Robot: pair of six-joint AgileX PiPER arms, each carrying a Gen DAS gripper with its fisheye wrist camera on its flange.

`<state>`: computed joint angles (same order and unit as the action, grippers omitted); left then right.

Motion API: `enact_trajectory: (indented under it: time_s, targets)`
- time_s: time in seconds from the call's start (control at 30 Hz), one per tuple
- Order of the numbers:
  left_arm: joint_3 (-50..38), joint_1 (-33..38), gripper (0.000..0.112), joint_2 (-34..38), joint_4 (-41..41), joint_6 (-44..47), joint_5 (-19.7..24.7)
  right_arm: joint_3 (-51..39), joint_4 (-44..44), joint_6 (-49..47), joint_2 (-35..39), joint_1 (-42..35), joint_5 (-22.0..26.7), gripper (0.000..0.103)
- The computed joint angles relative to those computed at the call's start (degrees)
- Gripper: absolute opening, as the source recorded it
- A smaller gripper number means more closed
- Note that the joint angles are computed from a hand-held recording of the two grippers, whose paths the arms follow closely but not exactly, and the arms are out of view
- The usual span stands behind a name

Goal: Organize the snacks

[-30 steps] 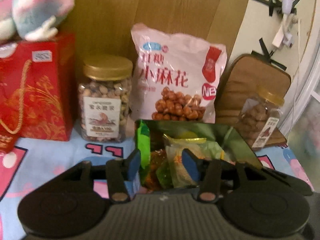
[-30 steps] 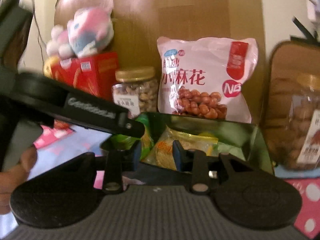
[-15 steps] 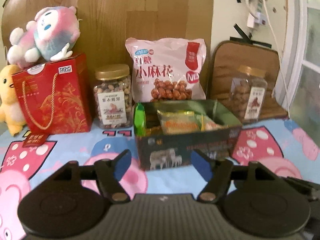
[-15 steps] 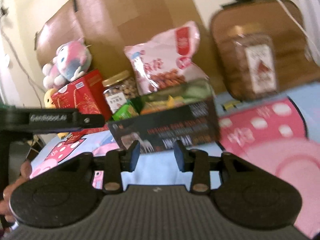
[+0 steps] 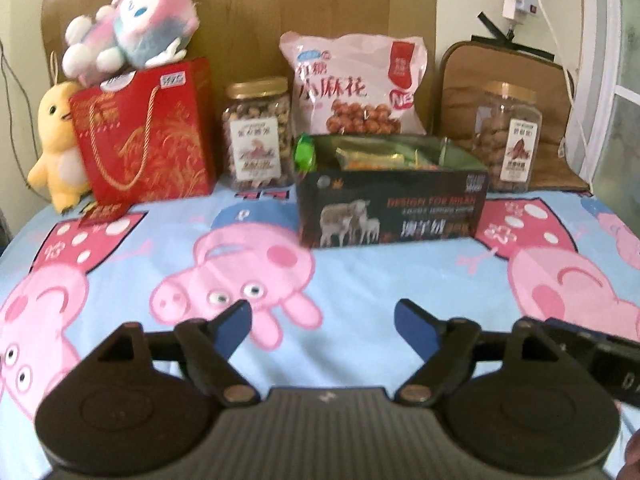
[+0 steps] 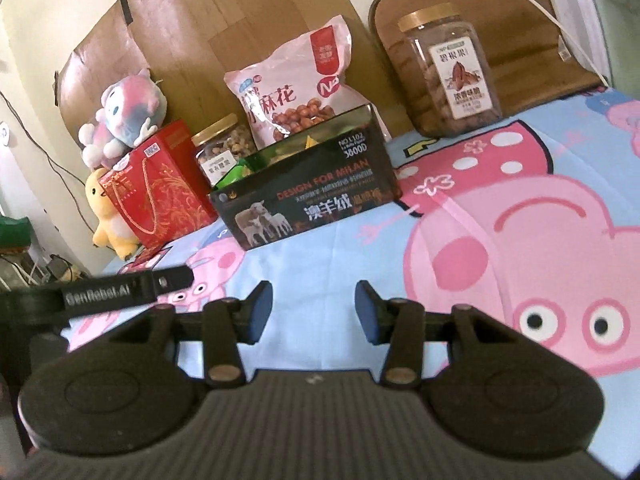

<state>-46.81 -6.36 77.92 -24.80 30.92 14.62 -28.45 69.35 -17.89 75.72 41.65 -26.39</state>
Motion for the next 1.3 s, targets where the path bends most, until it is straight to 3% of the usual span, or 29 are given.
enact_trajectory:
  time_s: [0.17, 0.47, 0.7, 0.83, 0.97, 1.2, 1.3]
  targets:
    - [2.47, -0.46, 0.103, -1.83, 9.98, -10.27, -1.89, -0.09, 1.68, -0.35, -0.28, 1.82, -0.07, 0.049]
    - [1.42, -1.14, 0.103, -2.28, 21.7, -23.51, 1.9, -0.48, 5.43, -4.24, -0.82, 4.37, -1.75, 0.05]
    - [2.88, -1.3, 0.103, -3.76, 24.5, -26.63, 1.45, -0.69, 6.89, -6.0, -0.85, 5.26, -2.63, 0.057]
    - [3.94, -2.65, 0.103, -4.45, 33.92, -35.26, 0.61, -0.75, 6.71, -5.86, -0.77, 5.19, -2.47, 0.057]
    - [2.65, -3.64, 0.103, -3.74, 36.89, -37.73, 3.59, -0.93, 6.92, -5.8, -0.5, 5.26, -2.35, 0.057]
    - [3.44, -3.51, 0.103, -4.26, 38.36, -39.22, 2.61, -1.0, 6.37, -5.44, -0.16, 5.14, -2.02, 0.057]
    - [4.34, -4.41, 0.103, -5.06, 45.7, -46.68, 1.57, -0.86, 5.88, -4.91, -0.23, 4.9, -1.8, 0.057]
